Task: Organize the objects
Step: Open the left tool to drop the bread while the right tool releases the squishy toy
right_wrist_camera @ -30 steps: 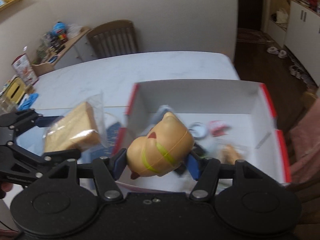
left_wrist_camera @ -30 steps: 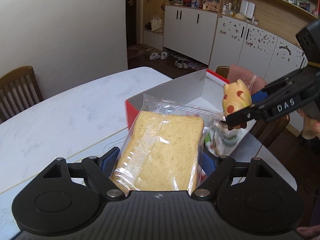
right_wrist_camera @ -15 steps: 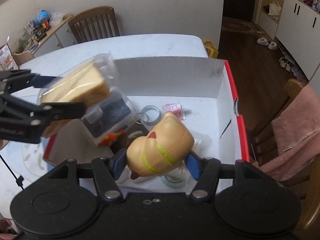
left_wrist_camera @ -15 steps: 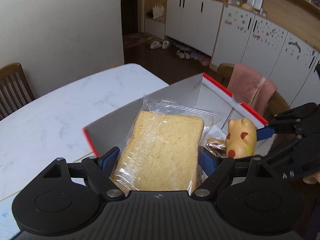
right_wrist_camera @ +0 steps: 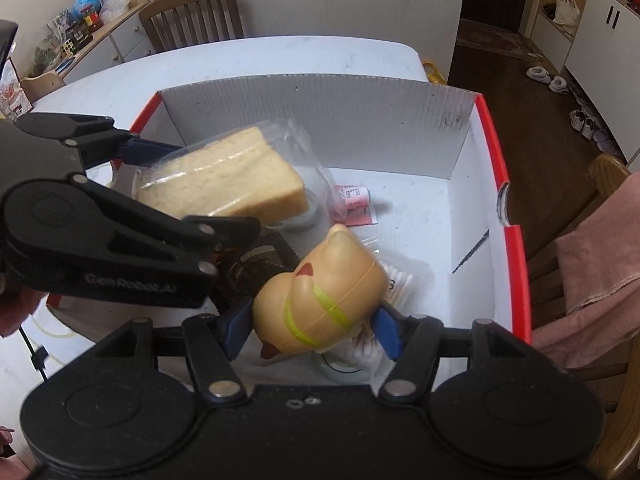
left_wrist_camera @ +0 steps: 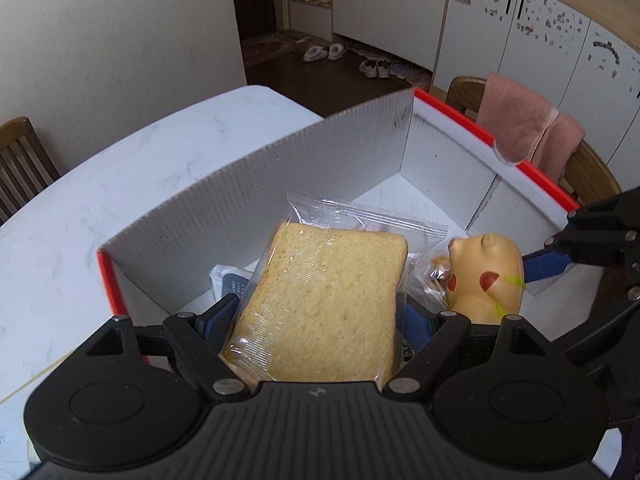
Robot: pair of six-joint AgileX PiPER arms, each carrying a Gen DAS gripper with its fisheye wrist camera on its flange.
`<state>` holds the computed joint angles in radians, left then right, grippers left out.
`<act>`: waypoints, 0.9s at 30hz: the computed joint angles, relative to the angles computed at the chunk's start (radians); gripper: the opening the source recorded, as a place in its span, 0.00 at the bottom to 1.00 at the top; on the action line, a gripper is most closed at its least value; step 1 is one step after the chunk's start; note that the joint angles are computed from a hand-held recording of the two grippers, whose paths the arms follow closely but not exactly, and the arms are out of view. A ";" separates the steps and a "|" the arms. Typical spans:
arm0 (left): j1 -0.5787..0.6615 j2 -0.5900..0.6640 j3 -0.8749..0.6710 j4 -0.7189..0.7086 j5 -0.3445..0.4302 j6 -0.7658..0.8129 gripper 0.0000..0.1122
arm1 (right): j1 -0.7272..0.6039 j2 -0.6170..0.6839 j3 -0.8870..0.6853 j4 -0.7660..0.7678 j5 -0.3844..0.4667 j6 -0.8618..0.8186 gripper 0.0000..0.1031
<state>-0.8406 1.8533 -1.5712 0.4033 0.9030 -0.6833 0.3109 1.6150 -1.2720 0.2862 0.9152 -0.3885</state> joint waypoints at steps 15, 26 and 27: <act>0.032 0.053 -0.046 -0.071 0.032 0.088 0.74 | -0.032 -0.008 0.027 0.008 -0.020 -0.017 0.72; 0.016 0.016 -0.032 -0.098 0.054 0.115 0.74 | -0.087 -0.079 0.067 0.078 -0.013 -0.074 0.79; 0.012 0.010 -0.026 -0.095 0.051 0.112 0.75 | -0.091 -0.086 0.069 0.084 -0.010 -0.080 0.79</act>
